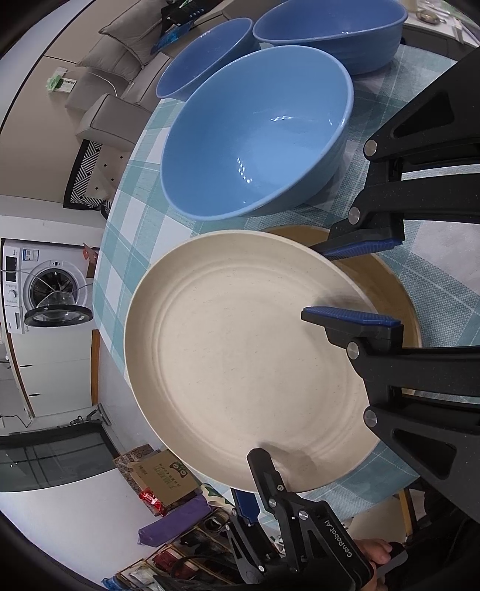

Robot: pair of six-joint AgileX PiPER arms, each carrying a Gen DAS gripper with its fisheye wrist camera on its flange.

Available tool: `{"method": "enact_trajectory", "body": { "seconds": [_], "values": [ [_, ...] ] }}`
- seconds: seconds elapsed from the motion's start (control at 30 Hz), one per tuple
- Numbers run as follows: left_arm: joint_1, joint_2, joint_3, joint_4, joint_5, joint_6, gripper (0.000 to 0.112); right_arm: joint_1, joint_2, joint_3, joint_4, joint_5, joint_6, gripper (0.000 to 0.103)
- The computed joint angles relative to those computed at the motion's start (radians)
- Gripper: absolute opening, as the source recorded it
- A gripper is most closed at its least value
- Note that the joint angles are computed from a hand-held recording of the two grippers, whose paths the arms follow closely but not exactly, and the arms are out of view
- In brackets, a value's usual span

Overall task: Organize plates and bowls
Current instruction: 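Lower the cream plate onto the stacked cream plates with the left gripper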

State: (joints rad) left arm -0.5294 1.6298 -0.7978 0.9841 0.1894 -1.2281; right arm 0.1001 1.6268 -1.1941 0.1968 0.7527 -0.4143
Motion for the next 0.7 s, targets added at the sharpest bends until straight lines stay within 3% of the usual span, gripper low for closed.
{"method": "enact_trajectory", "body": {
  "seconds": [0.7],
  "values": [
    [-0.038, 0.027, -0.023, -0.124, 0.041, 0.12, 0.029, -0.004, 0.001, 0.022, -0.034, 0.015, 0.011, 0.026]
  ]
}}
